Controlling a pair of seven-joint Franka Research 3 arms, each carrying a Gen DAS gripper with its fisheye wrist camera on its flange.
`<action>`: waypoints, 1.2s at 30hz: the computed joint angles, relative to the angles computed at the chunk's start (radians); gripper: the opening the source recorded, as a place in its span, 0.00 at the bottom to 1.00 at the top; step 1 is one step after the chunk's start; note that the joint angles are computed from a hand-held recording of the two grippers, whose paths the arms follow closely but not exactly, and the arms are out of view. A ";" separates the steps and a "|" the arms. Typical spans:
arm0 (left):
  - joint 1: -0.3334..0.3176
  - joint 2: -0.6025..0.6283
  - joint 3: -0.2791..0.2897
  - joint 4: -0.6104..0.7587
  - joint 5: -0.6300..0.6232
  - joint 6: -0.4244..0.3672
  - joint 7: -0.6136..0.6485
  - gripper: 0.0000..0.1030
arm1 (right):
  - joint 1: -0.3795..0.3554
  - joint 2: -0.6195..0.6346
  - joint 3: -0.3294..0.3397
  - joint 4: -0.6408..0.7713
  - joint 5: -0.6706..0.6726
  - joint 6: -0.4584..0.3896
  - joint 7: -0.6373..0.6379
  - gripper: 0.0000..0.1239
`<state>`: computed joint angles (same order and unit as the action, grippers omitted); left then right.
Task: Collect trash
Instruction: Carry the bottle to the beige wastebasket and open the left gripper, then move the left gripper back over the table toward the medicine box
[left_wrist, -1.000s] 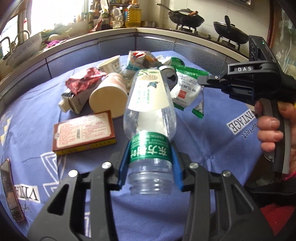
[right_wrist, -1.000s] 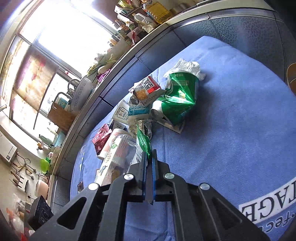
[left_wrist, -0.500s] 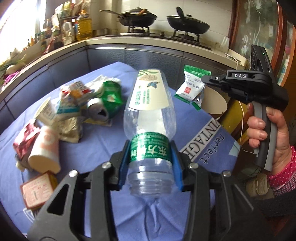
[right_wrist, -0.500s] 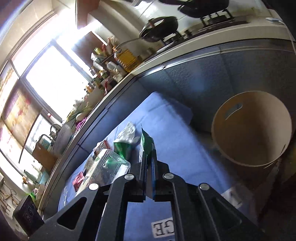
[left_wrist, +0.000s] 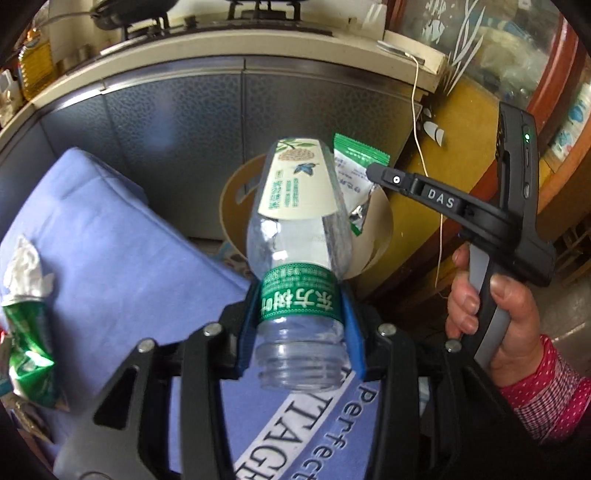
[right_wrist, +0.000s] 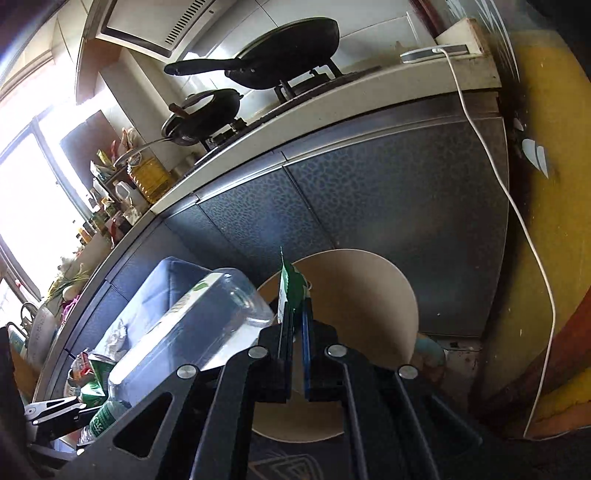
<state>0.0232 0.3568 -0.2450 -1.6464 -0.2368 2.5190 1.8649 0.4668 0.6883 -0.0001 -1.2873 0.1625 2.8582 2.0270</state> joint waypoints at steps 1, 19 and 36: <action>-0.007 0.037 0.004 0.052 0.012 -0.043 -0.015 0.38 | -0.009 0.002 0.008 -0.004 0.006 -0.002 -0.009 0.04; 0.004 0.029 0.012 0.028 0.088 0.031 -0.158 0.50 | 0.073 0.013 -0.105 -0.009 -0.048 0.049 0.103 0.50; 0.055 -0.398 0.156 -0.549 -0.079 0.319 -0.205 0.50 | 0.208 0.010 -0.145 0.134 -0.294 -0.099 0.155 0.50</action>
<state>0.0779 -0.0408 -0.0887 -2.1954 -0.3158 2.8378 1.6603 0.6743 0.6980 -0.1455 -1.1529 -0.1315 2.7588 2.1824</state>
